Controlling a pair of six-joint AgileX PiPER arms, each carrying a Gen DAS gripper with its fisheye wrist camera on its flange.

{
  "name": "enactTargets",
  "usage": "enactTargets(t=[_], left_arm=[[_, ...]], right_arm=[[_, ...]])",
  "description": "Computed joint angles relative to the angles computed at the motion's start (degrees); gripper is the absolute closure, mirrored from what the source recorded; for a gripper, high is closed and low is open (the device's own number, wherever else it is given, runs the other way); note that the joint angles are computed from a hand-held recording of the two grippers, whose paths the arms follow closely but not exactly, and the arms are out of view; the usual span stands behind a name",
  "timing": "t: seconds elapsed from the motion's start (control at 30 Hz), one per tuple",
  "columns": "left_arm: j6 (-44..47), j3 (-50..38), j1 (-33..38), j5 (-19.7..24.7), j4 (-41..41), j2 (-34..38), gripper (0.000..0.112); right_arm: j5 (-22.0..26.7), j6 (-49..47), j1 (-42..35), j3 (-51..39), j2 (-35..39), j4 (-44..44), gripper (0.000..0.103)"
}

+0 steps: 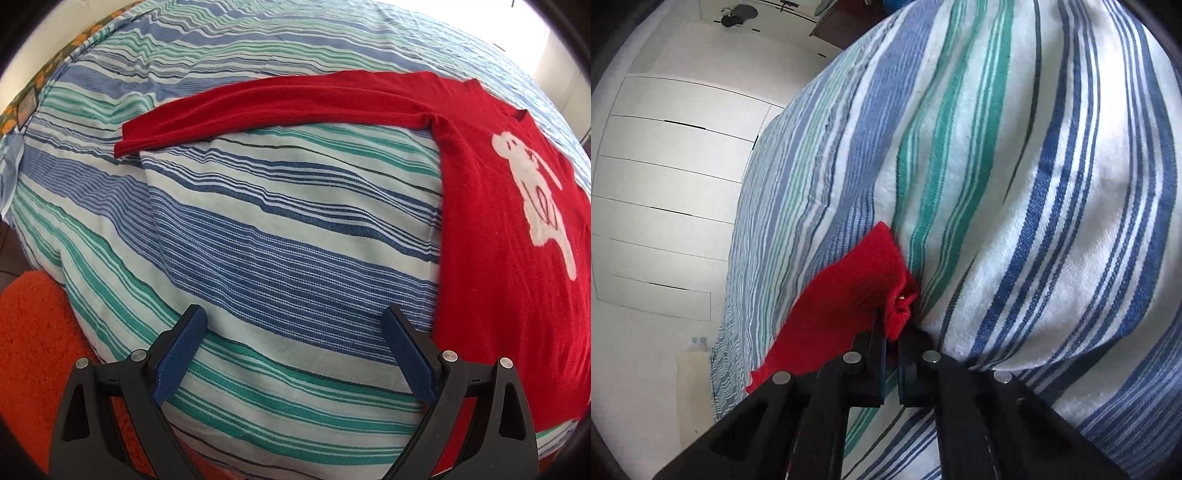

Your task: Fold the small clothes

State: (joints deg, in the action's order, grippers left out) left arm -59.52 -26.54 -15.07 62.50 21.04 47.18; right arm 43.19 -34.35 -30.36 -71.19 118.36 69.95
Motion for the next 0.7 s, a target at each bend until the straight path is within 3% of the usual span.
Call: enactTargets(t=[0.17,0.3,0.47,0.53,0.57,0.6,0.7], left_arm=[[0.6,0.3,0.7,-1.1,-0.4,0.0,0.016],[1.6,-0.1,0.5,-1.4,-0.7,-0.2,0.016],[5.9,0.2,4.6,-1.2,-3.4,-3.6,0.016],[8.7,0.3,7.9,-2.0,-5.2,-4.0,0.016],[10.1,0.4,9.4,-2.2,-6.0,-4.6,0.016],[11.2,0.3,10.6,-2.3,-6.7,-5.1,0.016],[13.2,0.4,12.6,-3.0,-8.0,-6.1,0.016]], right_arm=[[5.9,-3.7,6.6,-3.3,-10.5,-1.2,0.099],[11.7,-3.2,19.8,-10.2,-17.0,0.2,0.099],[12.0,-0.3,42.3,-21.9,-12.4,3.0,0.096],[13.9,5.2,49.2,-29.8,-5.8,-0.1,0.065],[14.0,7.4,51.5,-31.8,-3.7,-1.6,0.027],[13.7,7.6,52.7,-32.0,-2.4,-0.8,0.022],[11.9,4.7,51.5,-27.4,-1.8,4.0,0.022]])
